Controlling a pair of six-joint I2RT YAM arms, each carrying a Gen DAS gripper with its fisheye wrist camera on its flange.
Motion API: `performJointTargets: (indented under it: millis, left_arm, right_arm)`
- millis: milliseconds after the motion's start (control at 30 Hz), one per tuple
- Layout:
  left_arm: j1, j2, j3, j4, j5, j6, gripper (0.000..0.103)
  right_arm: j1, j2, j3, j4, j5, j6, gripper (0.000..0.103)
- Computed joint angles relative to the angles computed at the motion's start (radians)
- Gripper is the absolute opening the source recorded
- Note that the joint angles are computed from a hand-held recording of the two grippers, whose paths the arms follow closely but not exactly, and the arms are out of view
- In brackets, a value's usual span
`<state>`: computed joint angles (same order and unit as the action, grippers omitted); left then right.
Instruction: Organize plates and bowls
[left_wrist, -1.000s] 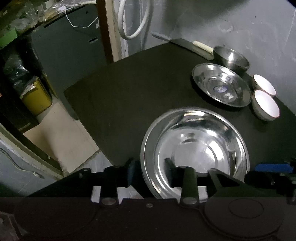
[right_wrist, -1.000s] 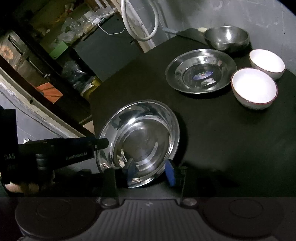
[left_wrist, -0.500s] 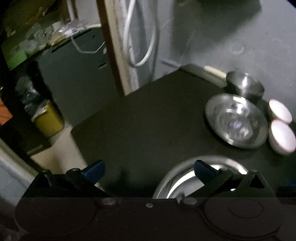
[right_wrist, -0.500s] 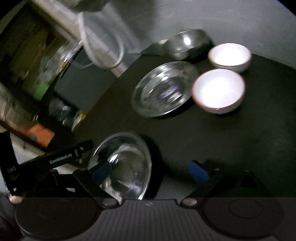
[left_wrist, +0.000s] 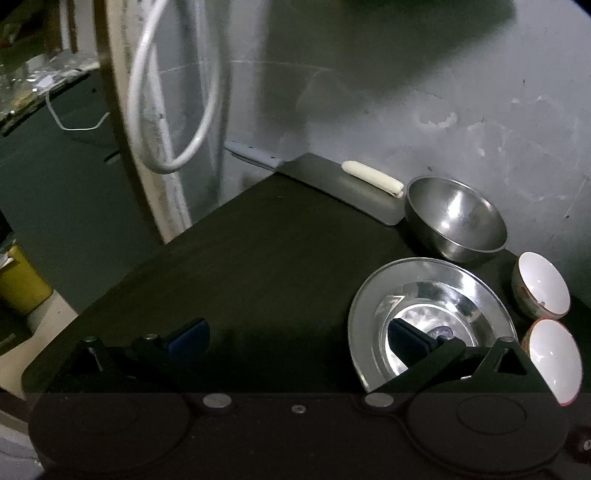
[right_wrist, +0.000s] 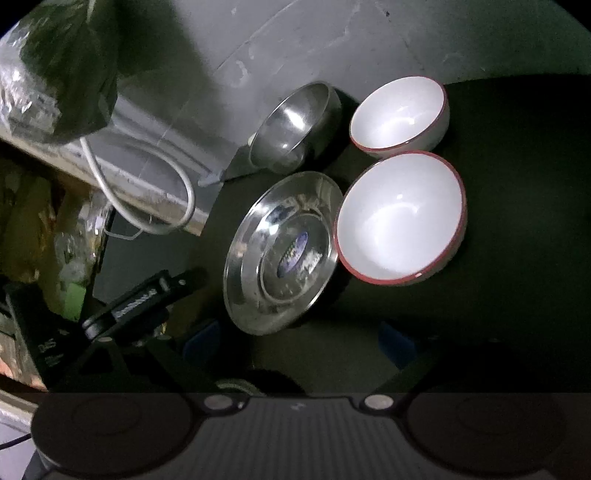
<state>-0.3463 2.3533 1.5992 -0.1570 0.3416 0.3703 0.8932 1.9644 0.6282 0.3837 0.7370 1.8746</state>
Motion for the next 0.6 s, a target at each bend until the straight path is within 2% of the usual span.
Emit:
performJointTargets:
  millis: [133,333,433,600]
  left_arm:
    - [-0.020,0.039,0.046,-0.024,0.001,0.009,0.102]
    - [-0.040,0.074,0.090,-0.060,0.021,0.024,0.101]
    - [-0.047,0.087,0.109,-0.077,0.027,0.045,0.096]
    - [-0.048,0.108,0.148,-0.121,0.046,0.055,0.079]
  right_arm:
    - [-0.028,0.051,0.014,0.062,-0.003,-0.009,0.089]
    - [-0.039,0.075,0.034,0.064,0.011,0.005,0.078]
    - [-0.039,0.076,0.044,0.034,0.020,0.020,0.070]
    - [-0.049,0.080,0.052,0.012,0.019,0.038,0.058]
